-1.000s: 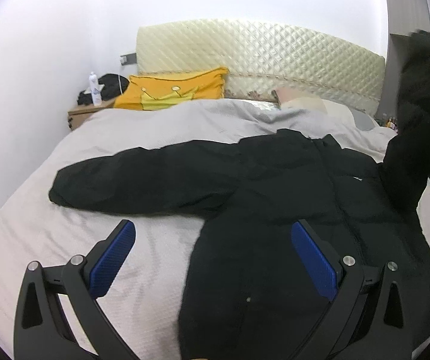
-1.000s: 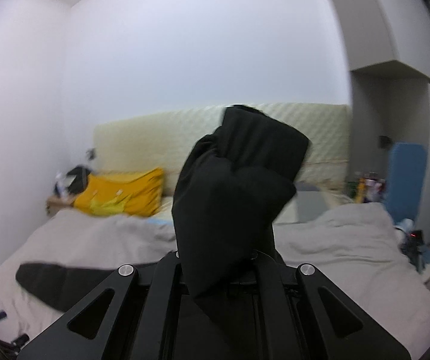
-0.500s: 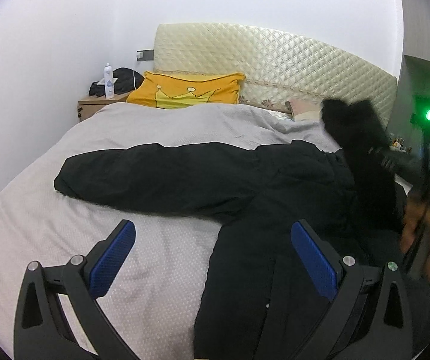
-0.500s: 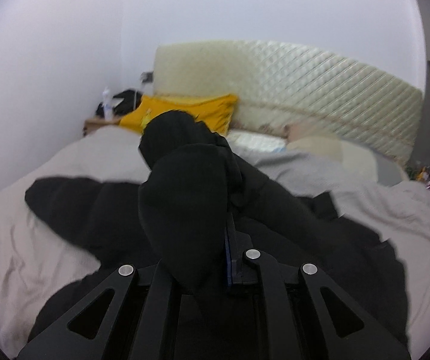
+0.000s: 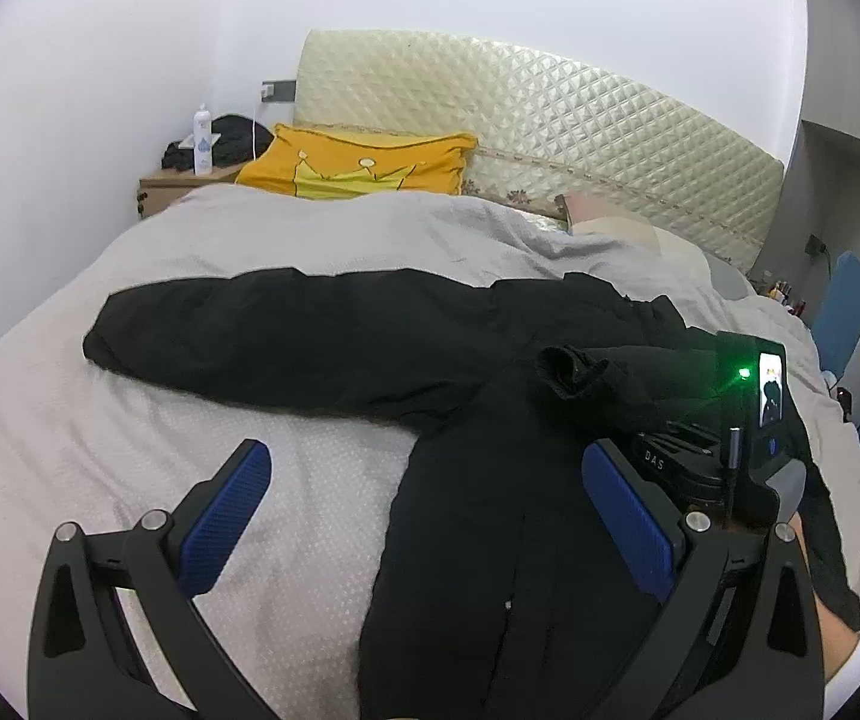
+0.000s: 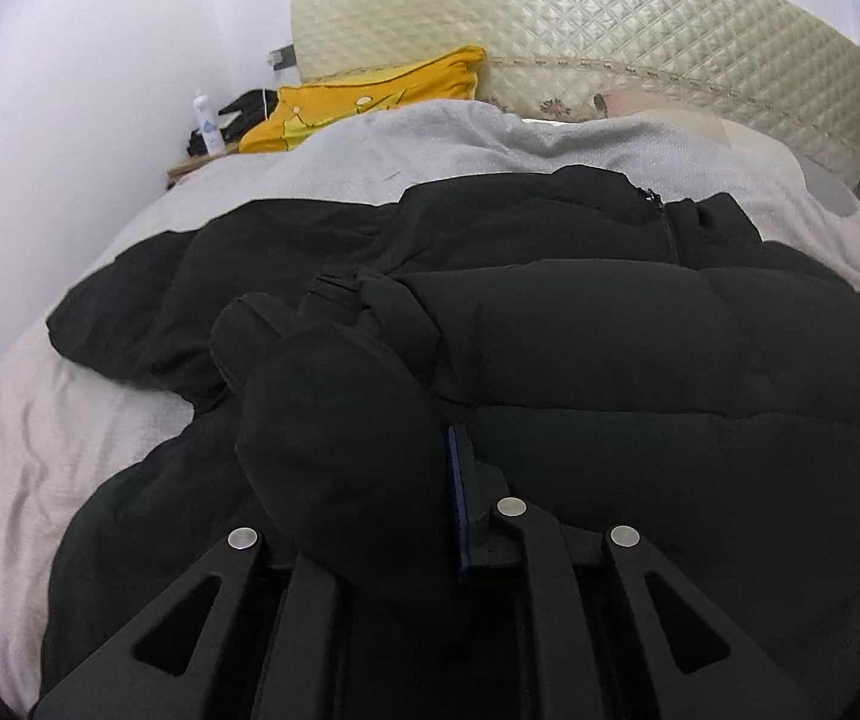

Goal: Fold large clothes
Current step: 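Lift the sleeve with the right tool and lay it across the jacket body, then open the right tool and withdraw it from the folded sleeve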

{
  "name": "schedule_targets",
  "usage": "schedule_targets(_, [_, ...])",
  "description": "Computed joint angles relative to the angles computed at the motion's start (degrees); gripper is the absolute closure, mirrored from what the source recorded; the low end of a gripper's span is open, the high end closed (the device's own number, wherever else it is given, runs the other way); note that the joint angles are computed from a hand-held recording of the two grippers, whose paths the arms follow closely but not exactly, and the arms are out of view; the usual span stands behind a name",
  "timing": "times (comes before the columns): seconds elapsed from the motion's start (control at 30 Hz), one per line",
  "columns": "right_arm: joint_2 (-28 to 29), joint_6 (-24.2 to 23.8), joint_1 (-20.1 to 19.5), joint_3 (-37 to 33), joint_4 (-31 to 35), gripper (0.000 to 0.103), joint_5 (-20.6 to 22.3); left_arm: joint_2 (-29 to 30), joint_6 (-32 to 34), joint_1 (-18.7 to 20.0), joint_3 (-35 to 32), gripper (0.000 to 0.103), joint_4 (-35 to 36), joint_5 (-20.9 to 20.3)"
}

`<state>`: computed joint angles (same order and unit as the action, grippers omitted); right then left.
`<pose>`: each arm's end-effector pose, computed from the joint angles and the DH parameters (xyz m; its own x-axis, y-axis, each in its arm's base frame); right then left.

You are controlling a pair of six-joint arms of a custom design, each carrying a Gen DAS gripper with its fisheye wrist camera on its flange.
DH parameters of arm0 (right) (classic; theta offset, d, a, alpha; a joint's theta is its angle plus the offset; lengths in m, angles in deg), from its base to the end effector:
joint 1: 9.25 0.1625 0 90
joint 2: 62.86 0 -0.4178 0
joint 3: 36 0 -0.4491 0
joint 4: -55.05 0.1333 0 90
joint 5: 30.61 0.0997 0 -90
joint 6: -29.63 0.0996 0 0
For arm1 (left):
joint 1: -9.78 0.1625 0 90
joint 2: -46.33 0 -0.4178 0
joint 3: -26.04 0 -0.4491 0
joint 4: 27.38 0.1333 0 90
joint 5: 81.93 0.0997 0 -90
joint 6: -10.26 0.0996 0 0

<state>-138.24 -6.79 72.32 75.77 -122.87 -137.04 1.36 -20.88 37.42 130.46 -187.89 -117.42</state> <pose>0.0155 -0.6127 0.3190 -0.7915 -0.0759 0.6064 -0.4706 0.7087 -0.5256 -0.4611 -0.4835 0.0334 -0.7986 0.1427 -0.5847 0.5333 0.6182 -0.5774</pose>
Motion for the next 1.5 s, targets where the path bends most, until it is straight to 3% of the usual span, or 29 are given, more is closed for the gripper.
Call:
schedule_targets(0.13, [-1.1, 1.0, 0.0, 0.4, 1.9, 0.078, 0.8, -0.1, -0.4, 0.1, -0.1, 0.000, 0.8, -0.4])
schedule_targets(0.2, [-1.7, 1.3, 0.2, 0.7, 2.6, 0.057, 1.5, 0.1, -0.2, -0.3, -0.3, 0.000, 1.4, 0.5])
schedule_targets(0.3, [-3.6, 2.5, -0.1, 1.5, 4.7, 0.045, 3.9, 0.0, -0.7, -0.5, -0.4, 0.000, 1.9, -0.1])
schedule_targets(0.57, [-11.5, 3.4, -0.3, 5.0, 7.1, 0.041, 8.0, 2.2, 2.2, -2.9, -2.7, 0.000, 3.3, 1.7])
schedule_targets(0.63, [-13.6, 3.6, -0.4, 5.5, 6.8, 0.041, 8.8, 2.1, -0.4, -3.4, -3.9, 0.000, 7.2, 1.6])
schedule_targets(0.7, [-15.3, 3.8, -0.1, 5.7, 6.7, 0.041, 8.3, 2.4, 1.4, -4.1, -4.8, 0.000, 6.2, 0.7])
schedule_targets(0.83, [-19.5, 3.1, 0.3, 6.8, 6.1, 0.041, 7.9, 3.1, 1.6, -6.1, -6.4, 0.000, 7.2, 2.7])
schedule_targets(1.0, [-25.5, 2.2, -0.3, 8.6, 4.5, 0.041, 8.0, 2.8, 3.0, -8.8, -6.1, 0.000, 5.5, 2.1])
schedule_targets(1.07, [-28.7, 4.3, -0.9, 9.6, 5.2, 0.041, 8.5, 2.7, 4.0, -9.8, -5.3, 0.000, 3.9, 1.8])
schedule_targets(1.27, [-38.1, 4.2, -2.1, 14.1, 7.5, 0.041, 9.5, 3.2, 6.4, -11.9, -4.3, 0.000, -0.2, 1.7])
schedule_targets(1.37, [-42.4, 2.2, -2.8, 16.0, 8.0, 0.041, 9.8, 3.8, 7.8, -12.3, -4.0, 0.000, -3.4, 2.4])
schedule_targets(1.5, [-48.8, 2.2, -5.6, 19.0, 9.6, 0.041, 13.5, 4.4, 8.5, -11.9, -3.7, 0.000, -6.0, 1.9])
